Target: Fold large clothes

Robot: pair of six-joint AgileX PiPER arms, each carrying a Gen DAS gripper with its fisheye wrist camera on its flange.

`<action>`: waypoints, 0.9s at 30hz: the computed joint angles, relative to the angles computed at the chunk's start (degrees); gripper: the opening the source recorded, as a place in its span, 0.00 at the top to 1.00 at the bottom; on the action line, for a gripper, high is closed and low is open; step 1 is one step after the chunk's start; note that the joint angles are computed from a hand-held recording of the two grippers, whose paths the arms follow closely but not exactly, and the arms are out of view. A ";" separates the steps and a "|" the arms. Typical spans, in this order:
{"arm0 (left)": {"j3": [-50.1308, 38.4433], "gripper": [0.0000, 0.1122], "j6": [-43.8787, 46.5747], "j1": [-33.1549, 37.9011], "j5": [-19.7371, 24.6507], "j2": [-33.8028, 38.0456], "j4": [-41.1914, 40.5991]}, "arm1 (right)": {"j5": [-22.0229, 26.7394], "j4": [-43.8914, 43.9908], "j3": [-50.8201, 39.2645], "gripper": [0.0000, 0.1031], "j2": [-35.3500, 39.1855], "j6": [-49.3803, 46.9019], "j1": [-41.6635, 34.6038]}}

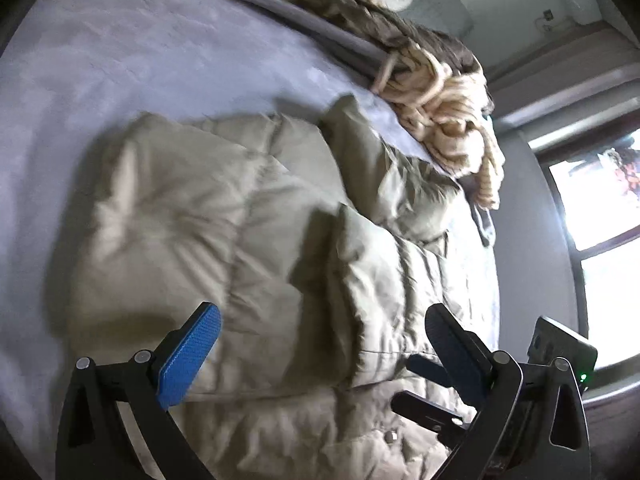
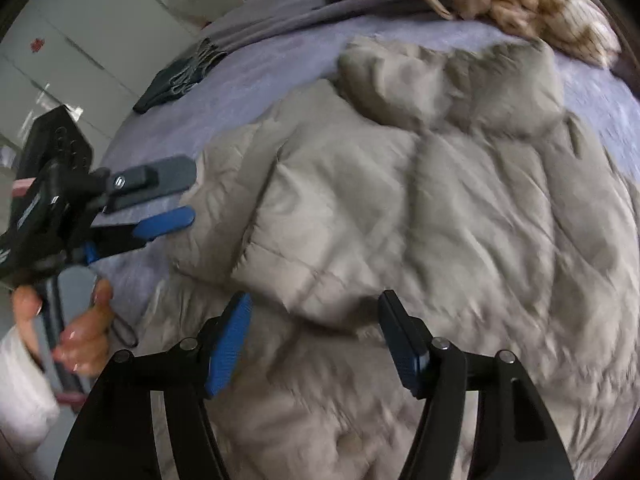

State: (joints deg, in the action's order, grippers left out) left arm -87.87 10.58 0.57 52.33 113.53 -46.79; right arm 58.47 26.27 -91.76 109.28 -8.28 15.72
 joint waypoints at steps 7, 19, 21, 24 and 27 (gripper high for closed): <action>-8.15 0.09 -3.28 -5.46 2.01 7.06 2.30 | -0.52 8.22 16.64 0.33 -7.93 1.52 -23.30; -12.72 0.91 -9.89 -11.66 -1.00 6.18 12.64 | -7.30 15.27 19.88 0.97 -6.81 1.94 -41.79; -10.23 0.91 -9.96 -11.74 -2.18 4.16 16.43 | -6.96 13.29 18.12 0.97 -7.80 -1.24 -39.45; -9.16 0.91 -11.30 -11.09 -1.87 5.48 19.53 | -6.59 9.71 16.57 0.97 -7.01 -0.86 -36.20; -7.00 0.90 -10.45 -10.52 -3.94 6.24 19.42 | -7.55 9.17 17.38 0.96 -3.57 -1.48 -35.37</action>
State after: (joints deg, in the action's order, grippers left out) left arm -94.86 0.14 -9.95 48.40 119.77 -27.37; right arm 50.92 35.44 -74.38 105.71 -9.76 -19.65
